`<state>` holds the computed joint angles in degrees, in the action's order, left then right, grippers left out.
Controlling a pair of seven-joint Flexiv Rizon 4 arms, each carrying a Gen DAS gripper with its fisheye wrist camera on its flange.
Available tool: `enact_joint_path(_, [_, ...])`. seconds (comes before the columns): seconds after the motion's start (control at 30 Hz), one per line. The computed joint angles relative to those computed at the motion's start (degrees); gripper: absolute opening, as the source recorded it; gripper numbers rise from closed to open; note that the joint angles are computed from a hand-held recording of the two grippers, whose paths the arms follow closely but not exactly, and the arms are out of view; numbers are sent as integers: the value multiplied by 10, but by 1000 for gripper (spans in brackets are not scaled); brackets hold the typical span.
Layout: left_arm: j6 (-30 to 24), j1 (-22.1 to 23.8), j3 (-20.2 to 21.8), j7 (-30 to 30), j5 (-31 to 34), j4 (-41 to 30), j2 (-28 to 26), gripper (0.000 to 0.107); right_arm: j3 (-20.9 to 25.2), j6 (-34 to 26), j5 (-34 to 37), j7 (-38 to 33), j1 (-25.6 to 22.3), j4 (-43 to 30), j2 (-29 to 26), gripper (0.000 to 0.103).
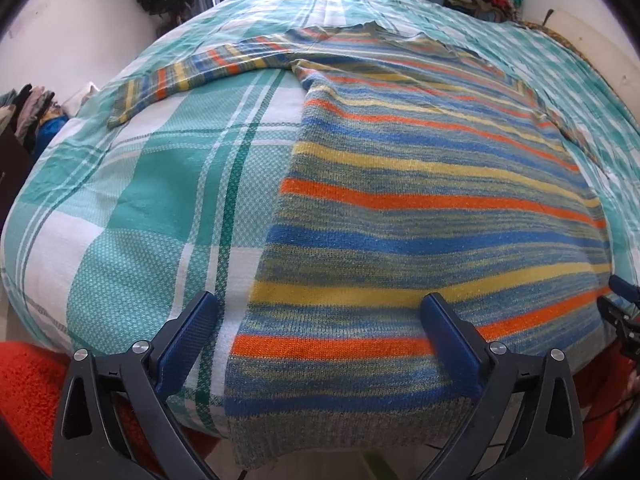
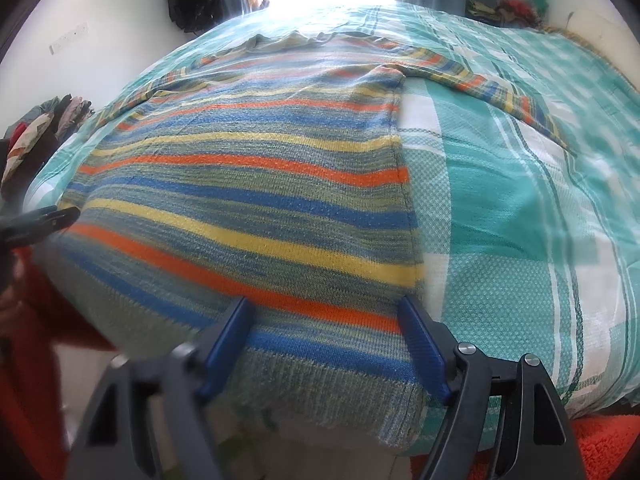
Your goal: Fold small clothes
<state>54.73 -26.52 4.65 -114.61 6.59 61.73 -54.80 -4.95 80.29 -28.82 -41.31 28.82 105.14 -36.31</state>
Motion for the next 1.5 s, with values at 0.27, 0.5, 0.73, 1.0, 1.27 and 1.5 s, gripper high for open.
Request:
enact_joint_path(0.27, [-5, -4, 5, -3, 7, -5, -2, 102, -3, 6, 1, -1, 1, 3, 1, 76])
enact_joint_path(0.5, [-5, -7, 8, -8, 14, -6, -3, 103, -12, 17, -1, 4, 7, 9, 3, 76])
enact_joint_path(0.73, [-7, -11, 13, -14, 24, -10, -5, 102, -20, 26, -3, 7, 13, 13, 3, 77])
enact_joint_path(1.0, [-8, -10, 11, -16, 26, -10, -4, 102, -23, 28, -2, 7, 17, 14, 3, 78])
enact_joint_path(1.27, [-8, -10, 11, -16, 27, -11, -4, 102, -26, 29, -3, 9, 20, 14, 3, 78])
enact_joint_path(1.5, [-8, -10, 11, -17, 27, -11, -4, 102, -26, 30, -2, 9, 20, 15, 3, 79])
